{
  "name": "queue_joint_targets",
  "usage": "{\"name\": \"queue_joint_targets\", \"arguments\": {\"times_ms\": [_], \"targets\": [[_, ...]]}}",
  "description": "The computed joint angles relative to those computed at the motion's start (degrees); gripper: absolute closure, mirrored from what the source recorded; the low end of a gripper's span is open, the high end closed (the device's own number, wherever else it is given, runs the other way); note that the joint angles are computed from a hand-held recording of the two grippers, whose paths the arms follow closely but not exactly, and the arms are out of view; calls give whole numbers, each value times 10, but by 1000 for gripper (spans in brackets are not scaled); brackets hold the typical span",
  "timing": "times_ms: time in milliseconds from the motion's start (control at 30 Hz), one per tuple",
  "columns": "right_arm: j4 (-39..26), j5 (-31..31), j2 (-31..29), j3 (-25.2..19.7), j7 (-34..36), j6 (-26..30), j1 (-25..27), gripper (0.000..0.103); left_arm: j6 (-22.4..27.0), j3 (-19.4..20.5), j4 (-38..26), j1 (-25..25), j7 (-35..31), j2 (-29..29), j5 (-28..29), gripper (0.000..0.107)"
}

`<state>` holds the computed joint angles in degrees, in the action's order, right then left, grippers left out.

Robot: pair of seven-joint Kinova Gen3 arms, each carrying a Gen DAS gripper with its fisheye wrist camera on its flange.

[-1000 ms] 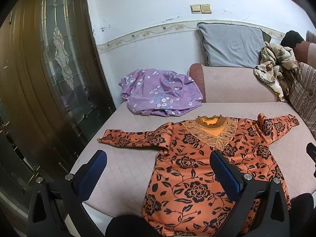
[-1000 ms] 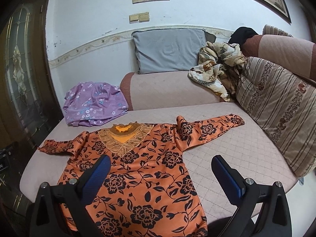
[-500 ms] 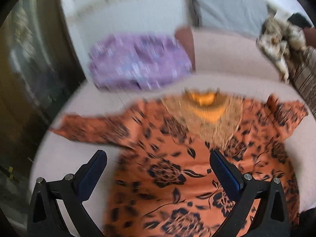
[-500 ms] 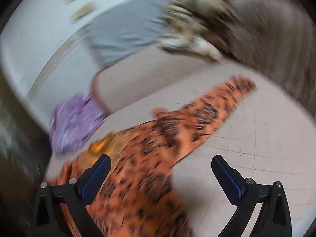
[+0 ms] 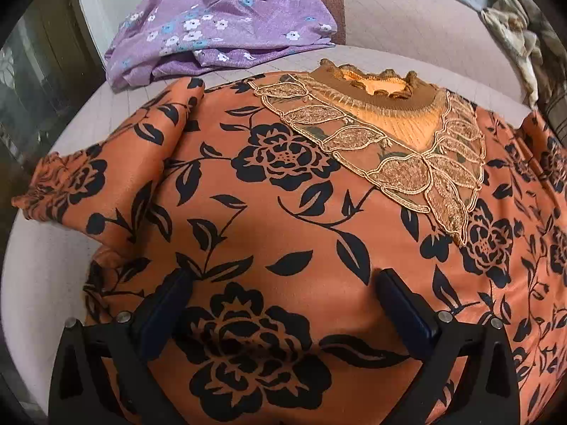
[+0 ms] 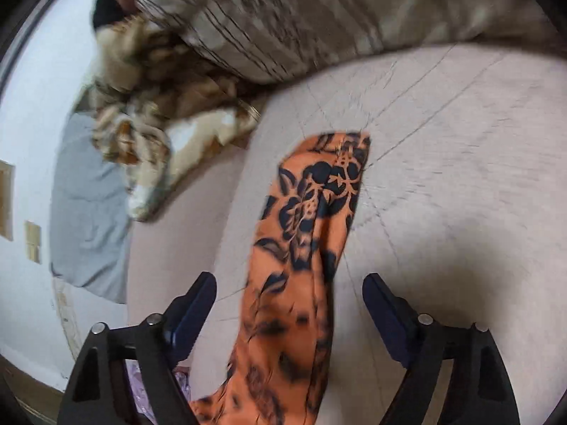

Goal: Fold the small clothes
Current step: 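Grasp a blouse sleeve cuff with the right tool and lift it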

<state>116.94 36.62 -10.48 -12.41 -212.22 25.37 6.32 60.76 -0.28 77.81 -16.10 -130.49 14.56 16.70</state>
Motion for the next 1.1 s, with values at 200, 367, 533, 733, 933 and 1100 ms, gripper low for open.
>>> {"name": "queue_joint_targets", "arguments": {"times_ms": [200,367,533,733,933,1100], "targets": [[-120,2,101,47,129,137,-57,74,2,-1,-4,6,9,4,-9,4],[-100,35,69,52,68,113,-71,95,41,3,-44,9,16,24,-22,4],[-142,128,49,3,15,135,-114,95,39,8,-55,-13,14,13,-1,4],[-257,169,96,-57,40,149,-191,95,-70,-13,-25,-33,13,-25,45,4],[-385,146,233,-83,92,90,-275,95,-95,-26,-48,-52,67,-13,36,4],[-461,36,351,-143,184,-6,-263,86,-109,-25,-38,-81,61,-18,54,4]]}}
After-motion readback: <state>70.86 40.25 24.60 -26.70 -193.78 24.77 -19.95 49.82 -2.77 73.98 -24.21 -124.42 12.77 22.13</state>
